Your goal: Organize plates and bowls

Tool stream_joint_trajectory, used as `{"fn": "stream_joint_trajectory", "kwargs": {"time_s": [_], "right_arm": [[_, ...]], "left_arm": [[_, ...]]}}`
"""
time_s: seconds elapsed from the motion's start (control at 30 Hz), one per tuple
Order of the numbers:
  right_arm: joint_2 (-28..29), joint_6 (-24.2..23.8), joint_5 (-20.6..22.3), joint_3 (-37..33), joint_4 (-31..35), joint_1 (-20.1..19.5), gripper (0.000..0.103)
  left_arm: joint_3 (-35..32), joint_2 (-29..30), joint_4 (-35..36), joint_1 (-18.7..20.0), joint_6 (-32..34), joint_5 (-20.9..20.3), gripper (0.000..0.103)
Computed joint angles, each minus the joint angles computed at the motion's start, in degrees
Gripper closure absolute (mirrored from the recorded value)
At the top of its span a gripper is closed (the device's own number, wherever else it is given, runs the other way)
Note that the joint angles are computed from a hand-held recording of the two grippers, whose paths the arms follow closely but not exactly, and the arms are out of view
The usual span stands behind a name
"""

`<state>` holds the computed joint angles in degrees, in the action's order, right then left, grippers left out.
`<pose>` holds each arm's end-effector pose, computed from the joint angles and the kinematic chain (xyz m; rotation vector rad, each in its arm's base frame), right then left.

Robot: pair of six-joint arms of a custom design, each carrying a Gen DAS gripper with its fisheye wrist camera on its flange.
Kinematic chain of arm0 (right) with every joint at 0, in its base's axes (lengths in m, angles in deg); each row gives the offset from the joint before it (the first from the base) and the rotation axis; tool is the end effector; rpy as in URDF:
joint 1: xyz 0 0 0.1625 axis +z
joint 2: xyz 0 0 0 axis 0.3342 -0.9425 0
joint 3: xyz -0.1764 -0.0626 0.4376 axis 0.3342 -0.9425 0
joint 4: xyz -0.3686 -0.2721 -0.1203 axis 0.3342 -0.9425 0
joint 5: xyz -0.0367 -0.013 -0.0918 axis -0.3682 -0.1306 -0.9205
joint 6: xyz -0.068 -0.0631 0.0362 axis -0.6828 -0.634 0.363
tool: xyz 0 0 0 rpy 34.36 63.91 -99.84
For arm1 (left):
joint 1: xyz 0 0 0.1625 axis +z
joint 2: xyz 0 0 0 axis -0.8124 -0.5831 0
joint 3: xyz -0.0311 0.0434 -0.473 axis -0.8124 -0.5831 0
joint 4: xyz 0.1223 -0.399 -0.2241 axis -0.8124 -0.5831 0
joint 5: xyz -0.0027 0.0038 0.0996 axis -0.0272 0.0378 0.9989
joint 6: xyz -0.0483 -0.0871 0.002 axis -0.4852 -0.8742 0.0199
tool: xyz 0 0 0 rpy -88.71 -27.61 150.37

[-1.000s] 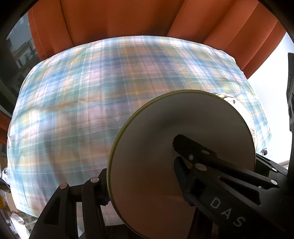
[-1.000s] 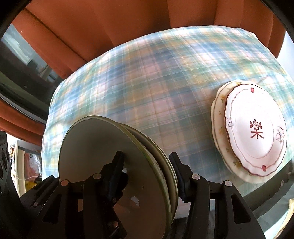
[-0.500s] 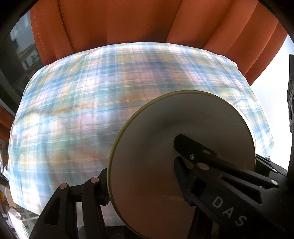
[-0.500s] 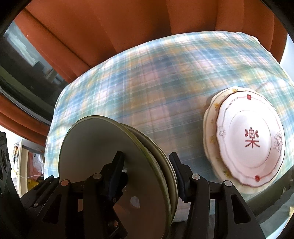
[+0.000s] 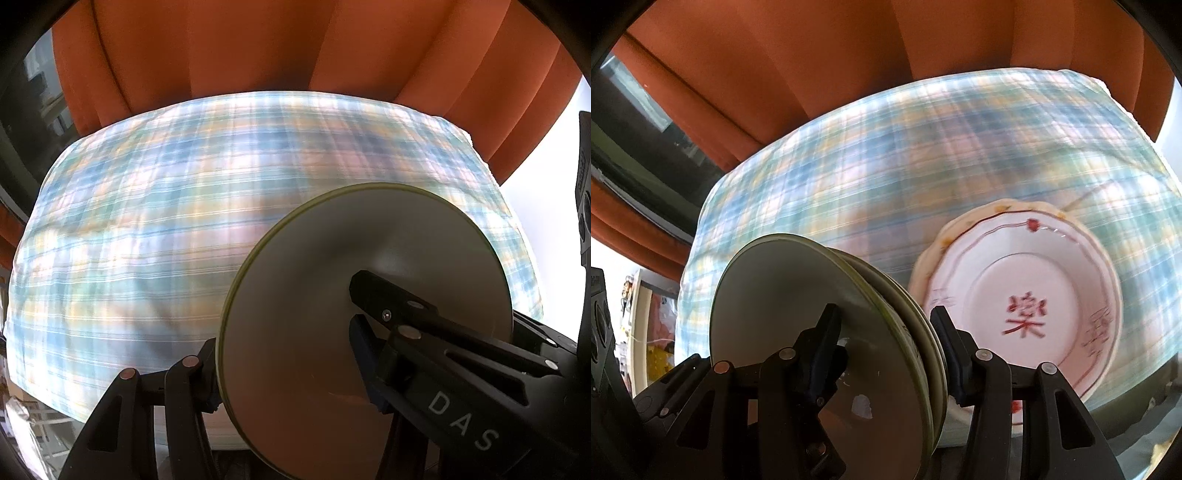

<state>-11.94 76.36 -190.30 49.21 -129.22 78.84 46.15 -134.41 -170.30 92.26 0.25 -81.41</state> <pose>0.1517 -0.4776 0.2336 -0.2165 -2.5774 0.6857 -0.3486 -0.5111 0.0251 0.5816 2.4593 -0.2683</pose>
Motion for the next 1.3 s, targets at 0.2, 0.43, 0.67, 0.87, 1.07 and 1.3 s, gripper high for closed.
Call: {"fn": "stream_joint_trajectory", "kwargs": {"time_s": [0.2, 0.43, 0.67, 0.87, 1.07, 1.3], "right_arm": [[-4.0, -4.7, 1.5, 0.9, 1.6, -3.3, 0.049], [-8.1, -10.3, 3.2, 1.5, 3.5, -7.3, 0.049], [-10.4, -14.5, 4.3, 1.7, 4.9, -10.3, 0.049], [-12.0, -16.1, 4.2, 1.8, 5.7, -12.4, 0.050], [-12.1, -16.5, 5.2, 1.2, 7.6, -14.3, 0.050], [-10.6, -17.4, 5.8, -0.1, 8.6, -14.6, 0.050]], "left_arm": [[-1.4, 3.4, -1.6, -1.5, -2.8, -0.1, 0.045], [-3.2, 7.5, -3.4, -2.9, -6.2, -0.5, 0.045], [-4.6, 10.5, -4.3, -3.7, -8.4, -1.0, 0.045], [-6.6, 12.9, -4.4, -4.0, -8.5, -2.2, 0.045], [-7.7, 13.9, -2.5, -3.6, -10.0, -2.4, 0.045], [-8.9, 14.4, -0.8, -3.1, -10.6, -1.5, 0.045]]}}
